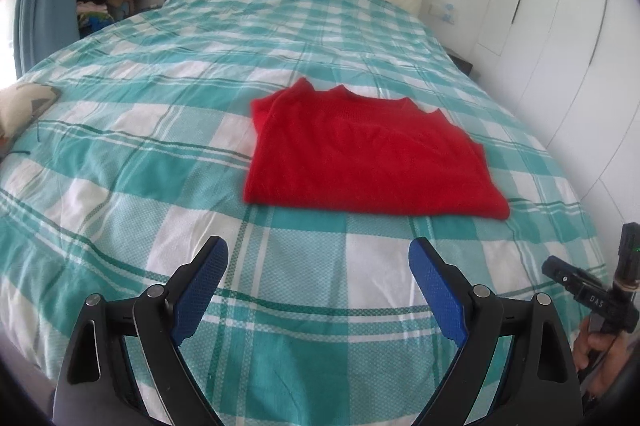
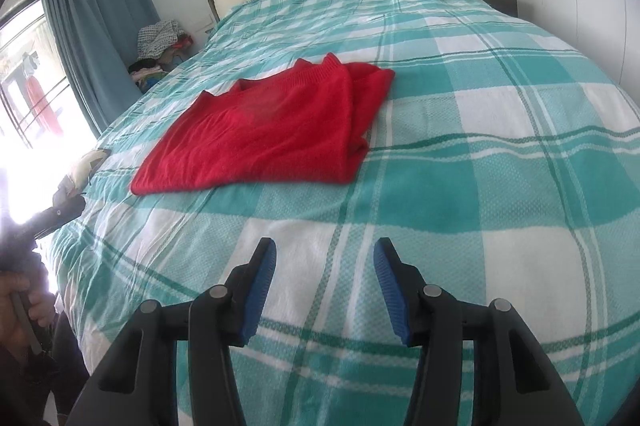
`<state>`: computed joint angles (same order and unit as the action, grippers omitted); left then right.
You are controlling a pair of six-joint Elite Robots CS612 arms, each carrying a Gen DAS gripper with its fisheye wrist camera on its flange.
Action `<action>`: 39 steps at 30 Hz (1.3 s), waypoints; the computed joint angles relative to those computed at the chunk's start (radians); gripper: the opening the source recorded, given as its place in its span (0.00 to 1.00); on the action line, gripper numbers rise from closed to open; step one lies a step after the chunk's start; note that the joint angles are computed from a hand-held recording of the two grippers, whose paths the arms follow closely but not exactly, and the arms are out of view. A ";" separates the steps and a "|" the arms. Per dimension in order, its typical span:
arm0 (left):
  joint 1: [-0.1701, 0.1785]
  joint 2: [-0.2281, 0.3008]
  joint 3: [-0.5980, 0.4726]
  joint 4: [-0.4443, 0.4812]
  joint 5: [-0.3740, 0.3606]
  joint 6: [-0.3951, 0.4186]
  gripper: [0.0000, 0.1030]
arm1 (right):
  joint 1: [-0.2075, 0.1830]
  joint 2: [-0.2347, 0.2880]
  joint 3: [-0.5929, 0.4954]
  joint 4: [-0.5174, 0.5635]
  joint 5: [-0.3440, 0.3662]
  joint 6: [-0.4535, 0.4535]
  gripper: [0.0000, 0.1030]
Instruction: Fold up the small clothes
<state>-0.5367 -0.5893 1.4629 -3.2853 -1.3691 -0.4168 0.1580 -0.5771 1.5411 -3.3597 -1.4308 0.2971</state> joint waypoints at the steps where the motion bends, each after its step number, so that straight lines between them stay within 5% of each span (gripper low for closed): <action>1: -0.007 -0.011 0.017 -0.019 0.010 0.006 0.92 | 0.002 -0.005 0.020 -0.025 0.003 0.005 0.50; 12: -0.073 -0.111 0.175 -0.142 -0.023 0.067 0.95 | 0.028 -0.087 0.178 -0.208 -0.026 0.010 0.56; 22: -0.069 -0.082 0.124 -0.163 -0.093 0.121 0.97 | 0.051 -0.145 0.226 -0.212 -0.071 -0.001 0.57; 30: -0.063 -0.052 0.057 -0.130 -0.051 0.152 0.97 | 0.042 -0.152 0.124 -0.106 -0.030 -0.013 0.57; 39: -0.049 0.004 -0.029 0.007 -0.057 0.189 0.97 | -0.013 -0.039 -0.102 0.065 0.068 0.000 0.59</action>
